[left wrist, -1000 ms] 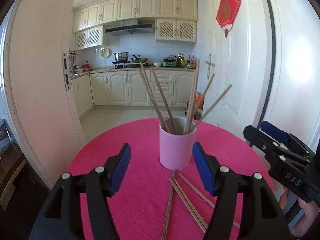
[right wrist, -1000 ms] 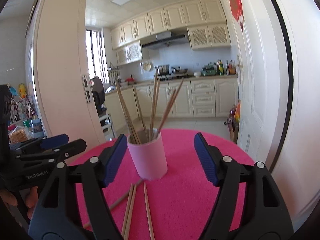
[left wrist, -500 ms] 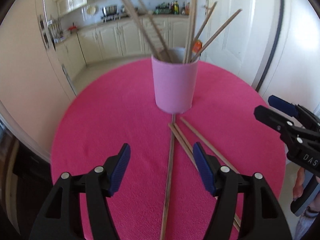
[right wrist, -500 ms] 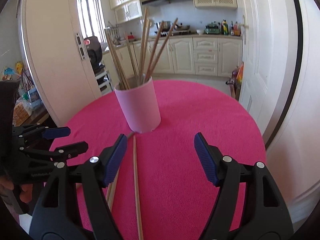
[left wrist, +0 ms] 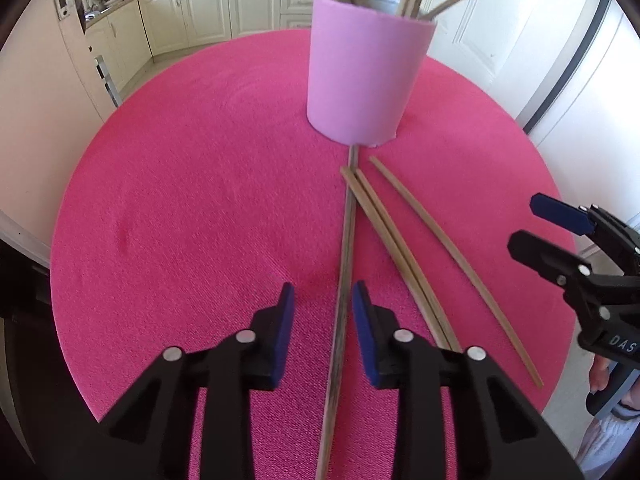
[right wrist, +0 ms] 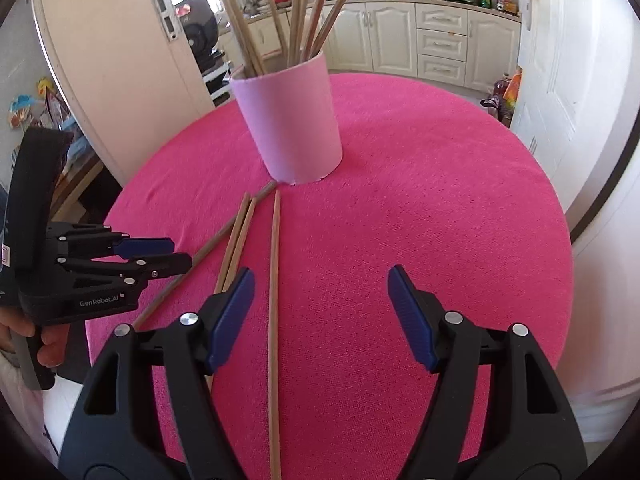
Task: Organize utensils
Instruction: 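Move both tools back to the pile and grasp one chopstick each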
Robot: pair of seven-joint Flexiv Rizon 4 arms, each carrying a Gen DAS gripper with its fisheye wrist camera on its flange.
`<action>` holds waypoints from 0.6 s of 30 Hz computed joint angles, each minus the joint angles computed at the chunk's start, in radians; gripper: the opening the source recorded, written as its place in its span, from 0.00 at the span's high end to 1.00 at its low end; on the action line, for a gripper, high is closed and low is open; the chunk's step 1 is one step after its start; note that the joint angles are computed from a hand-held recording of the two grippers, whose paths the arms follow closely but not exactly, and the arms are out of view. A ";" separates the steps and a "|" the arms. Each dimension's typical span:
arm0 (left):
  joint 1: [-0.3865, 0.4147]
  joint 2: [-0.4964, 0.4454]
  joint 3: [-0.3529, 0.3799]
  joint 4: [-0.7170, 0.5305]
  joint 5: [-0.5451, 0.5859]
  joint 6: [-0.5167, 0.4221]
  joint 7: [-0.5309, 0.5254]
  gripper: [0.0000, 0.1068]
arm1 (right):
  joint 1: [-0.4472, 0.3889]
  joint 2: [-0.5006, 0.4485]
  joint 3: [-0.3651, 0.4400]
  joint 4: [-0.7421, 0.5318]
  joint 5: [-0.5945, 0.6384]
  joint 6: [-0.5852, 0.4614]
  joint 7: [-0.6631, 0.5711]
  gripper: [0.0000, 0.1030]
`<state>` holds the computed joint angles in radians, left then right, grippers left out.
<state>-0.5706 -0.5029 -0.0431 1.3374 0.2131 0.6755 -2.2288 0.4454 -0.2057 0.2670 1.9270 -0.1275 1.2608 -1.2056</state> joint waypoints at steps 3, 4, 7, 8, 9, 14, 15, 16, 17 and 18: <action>-0.005 -0.012 0.003 -0.022 0.004 -0.038 0.003 0.75 | -0.012 -0.022 0.029 -0.055 0.051 -0.078 -0.075 0.61; -0.007 -0.020 0.004 -0.036 0.009 -0.047 0.003 0.76 | -0.013 -0.034 0.036 -0.083 0.065 -0.119 -0.101 0.67; -0.014 -0.039 0.009 -0.075 0.018 -0.085 0.001 0.81 | -0.007 -0.071 0.045 -0.159 0.101 -0.232 -0.160 0.68; -0.015 -0.043 0.012 -0.085 0.022 -0.095 -0.002 0.84 | 0.001 -0.081 0.041 -0.179 0.102 -0.268 -0.167 0.69; -0.016 -0.045 0.014 -0.088 0.022 -0.099 -0.009 0.91 | 0.008 -0.091 0.038 -0.200 0.100 -0.302 -0.174 0.70; -0.013 -0.039 0.015 -0.076 0.016 -0.084 -0.031 0.92 | 0.055 -0.116 0.003 -0.253 0.034 -0.410 -0.155 0.78; -0.013 -0.032 0.017 -0.063 0.016 -0.074 -0.044 0.94 | 0.060 -0.120 0.001 -0.262 0.028 -0.424 -0.152 0.80; -0.010 -0.024 0.016 -0.050 0.013 -0.064 -0.051 0.94 | 0.061 -0.121 -0.001 -0.267 0.024 -0.439 -0.154 0.81; -0.009 -0.035 0.014 -0.065 0.010 -0.064 -0.058 0.94 | 0.065 -0.123 -0.003 -0.273 0.014 -0.455 -0.156 0.83; -0.008 -0.029 0.014 -0.053 0.008 -0.054 -0.066 0.94 | 0.068 -0.123 -0.006 -0.273 0.006 -0.460 -0.155 0.86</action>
